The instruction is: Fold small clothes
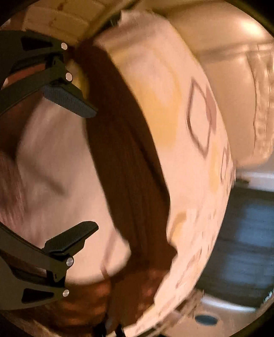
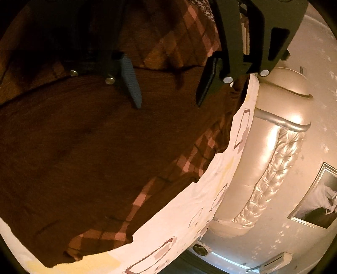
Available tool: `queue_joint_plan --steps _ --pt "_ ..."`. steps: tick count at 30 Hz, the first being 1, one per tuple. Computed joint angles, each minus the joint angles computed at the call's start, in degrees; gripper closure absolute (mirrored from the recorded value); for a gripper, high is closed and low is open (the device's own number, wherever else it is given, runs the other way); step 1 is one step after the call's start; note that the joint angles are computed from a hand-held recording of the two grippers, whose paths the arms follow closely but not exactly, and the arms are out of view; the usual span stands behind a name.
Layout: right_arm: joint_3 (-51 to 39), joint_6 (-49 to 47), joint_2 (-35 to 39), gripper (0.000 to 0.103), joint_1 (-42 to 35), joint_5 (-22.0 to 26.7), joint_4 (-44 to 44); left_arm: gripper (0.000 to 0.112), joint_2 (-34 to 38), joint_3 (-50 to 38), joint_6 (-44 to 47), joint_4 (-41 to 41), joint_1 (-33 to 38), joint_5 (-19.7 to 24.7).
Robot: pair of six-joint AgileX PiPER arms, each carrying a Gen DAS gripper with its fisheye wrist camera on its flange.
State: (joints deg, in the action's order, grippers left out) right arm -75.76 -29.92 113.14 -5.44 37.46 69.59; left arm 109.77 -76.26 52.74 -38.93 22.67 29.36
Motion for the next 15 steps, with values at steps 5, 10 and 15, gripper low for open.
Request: queue_joint_plan --steps 5,10,15 --pt "-0.51 2.01 -0.21 0.040 1.29 -1.91 -2.01 0.014 5.32 -1.94 -1.67 5.08 7.35 0.63" --pt "-0.70 4.84 -0.75 0.037 2.95 -4.16 -4.86 0.014 10.83 -6.82 -4.36 5.04 9.30 3.74" --pt "-0.70 6.64 -1.01 0.036 3.55 -5.09 -6.17 0.014 11.05 -11.12 -4.78 3.18 9.34 3.84"
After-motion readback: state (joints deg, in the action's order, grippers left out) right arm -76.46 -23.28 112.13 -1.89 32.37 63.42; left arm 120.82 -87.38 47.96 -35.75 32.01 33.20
